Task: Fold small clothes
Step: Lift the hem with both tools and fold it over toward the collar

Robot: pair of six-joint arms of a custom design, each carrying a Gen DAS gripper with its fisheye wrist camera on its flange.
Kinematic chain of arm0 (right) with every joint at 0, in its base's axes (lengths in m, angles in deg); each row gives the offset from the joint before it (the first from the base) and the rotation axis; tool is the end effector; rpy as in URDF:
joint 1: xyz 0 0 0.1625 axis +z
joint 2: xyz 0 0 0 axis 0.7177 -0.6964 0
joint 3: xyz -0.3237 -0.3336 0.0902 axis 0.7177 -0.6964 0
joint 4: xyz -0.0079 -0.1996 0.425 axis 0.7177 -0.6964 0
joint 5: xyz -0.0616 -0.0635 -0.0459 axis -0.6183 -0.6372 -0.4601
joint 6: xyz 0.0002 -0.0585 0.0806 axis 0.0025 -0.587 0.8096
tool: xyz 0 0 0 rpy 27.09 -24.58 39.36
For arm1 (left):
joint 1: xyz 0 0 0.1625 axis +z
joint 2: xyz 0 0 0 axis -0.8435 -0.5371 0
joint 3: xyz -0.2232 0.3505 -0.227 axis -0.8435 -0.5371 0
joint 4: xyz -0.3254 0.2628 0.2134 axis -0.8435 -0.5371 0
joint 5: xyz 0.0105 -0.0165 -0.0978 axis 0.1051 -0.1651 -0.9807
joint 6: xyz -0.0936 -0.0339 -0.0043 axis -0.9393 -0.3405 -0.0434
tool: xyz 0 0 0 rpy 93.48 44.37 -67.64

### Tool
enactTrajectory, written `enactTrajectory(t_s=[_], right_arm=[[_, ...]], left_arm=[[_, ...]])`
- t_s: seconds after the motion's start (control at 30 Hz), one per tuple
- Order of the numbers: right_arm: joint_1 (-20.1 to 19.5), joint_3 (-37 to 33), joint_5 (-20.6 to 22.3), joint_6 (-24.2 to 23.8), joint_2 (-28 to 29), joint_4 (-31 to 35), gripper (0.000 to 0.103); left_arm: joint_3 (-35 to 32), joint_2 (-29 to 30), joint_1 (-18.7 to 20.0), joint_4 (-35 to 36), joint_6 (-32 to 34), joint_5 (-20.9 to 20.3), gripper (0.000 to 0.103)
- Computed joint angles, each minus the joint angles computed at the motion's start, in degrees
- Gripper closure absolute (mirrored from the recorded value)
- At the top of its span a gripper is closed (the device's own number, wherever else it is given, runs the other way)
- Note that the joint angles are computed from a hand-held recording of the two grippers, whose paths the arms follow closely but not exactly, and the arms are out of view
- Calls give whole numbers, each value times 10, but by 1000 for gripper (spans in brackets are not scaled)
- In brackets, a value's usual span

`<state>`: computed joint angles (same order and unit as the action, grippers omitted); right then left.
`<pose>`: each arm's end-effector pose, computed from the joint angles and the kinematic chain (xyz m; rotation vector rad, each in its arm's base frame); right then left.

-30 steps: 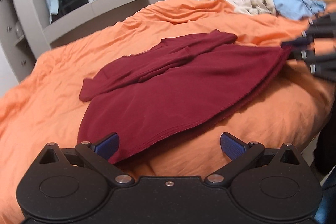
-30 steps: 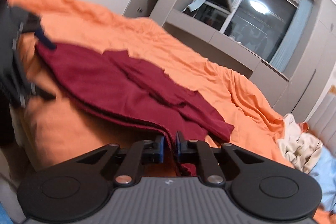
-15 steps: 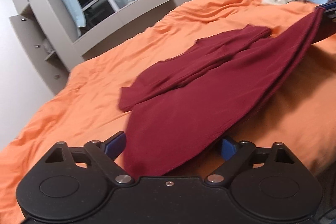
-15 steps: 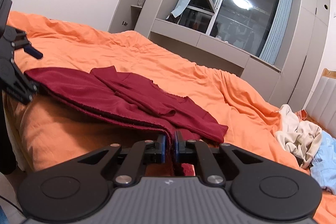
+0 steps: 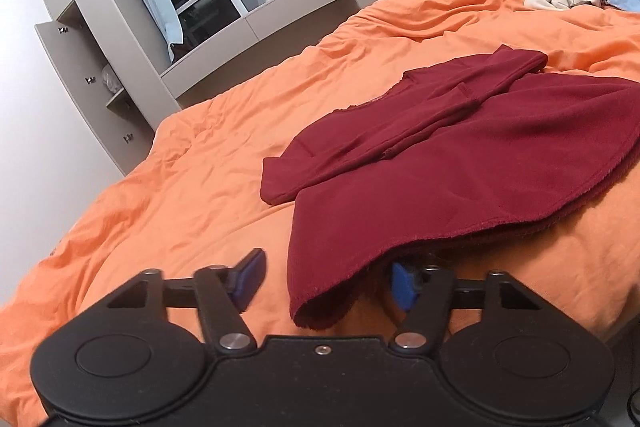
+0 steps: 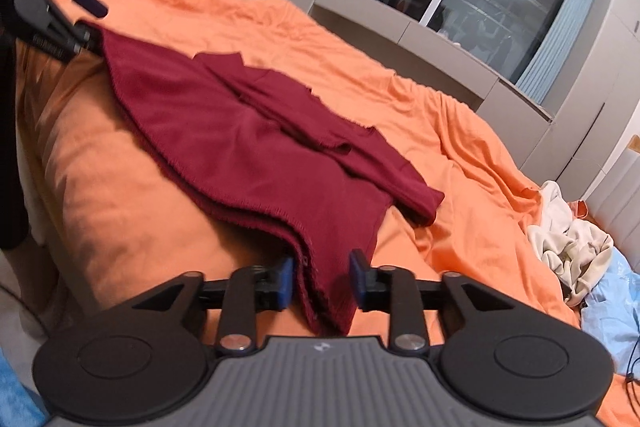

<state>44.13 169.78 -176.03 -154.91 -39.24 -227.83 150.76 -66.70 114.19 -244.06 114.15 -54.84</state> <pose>0.0988 -0.6513 0.1986 0.9632 -1.7687 0.9257 -0.2305 -0.7280 0.1327 1.0776 1.7264 -0.8904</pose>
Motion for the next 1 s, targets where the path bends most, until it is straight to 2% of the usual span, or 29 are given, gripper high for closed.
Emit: enactTrajectory(t_s=[0.07,0.1,0.13,0.17,0.2,0.23,0.27,0.4,0.6,0.8,0.9,1.0], right_arm=[[2,-2,-13,-10,5,-3,64],[3,-2,-17,-13,6,-4,64],[3,-3,-20,-16,8,-5,65],[3,-4,-22,-18,9,-6,67],[4,-5,-24,-22,11,-10,72],[4,-5,-24,-27,13,-17,88],[4,-5,-23,-33,16,-25,92],[0,-1,8,-72,30,-94,97],[-3,-1,84,-96,46,-207,98],[2,13,129,-51,25,-257,98],[6,37,149,-17,-1,-270,98],[11,60,169,-10,-19,-303,98]], left_arm=[[3,-4,1,9,-5,-9,49],[7,-9,2,19,-9,-16,58],[9,-11,3,24,-11,-21,63],[11,-12,3,25,-10,-25,65],[13,-13,3,24,-8,-28,69],[14,-15,4,26,-10,-31,79],[15,-17,4,30,-14,-35,83],[19,-23,7,20,-31,-57,96],[26,-26,9,-56,-50,-99,99],[48,-39,-2,-130,-46,-138,99],[69,-56,-17,-145,-43,-148,99],[94,-76,-33,-160,-41,-156,99]])
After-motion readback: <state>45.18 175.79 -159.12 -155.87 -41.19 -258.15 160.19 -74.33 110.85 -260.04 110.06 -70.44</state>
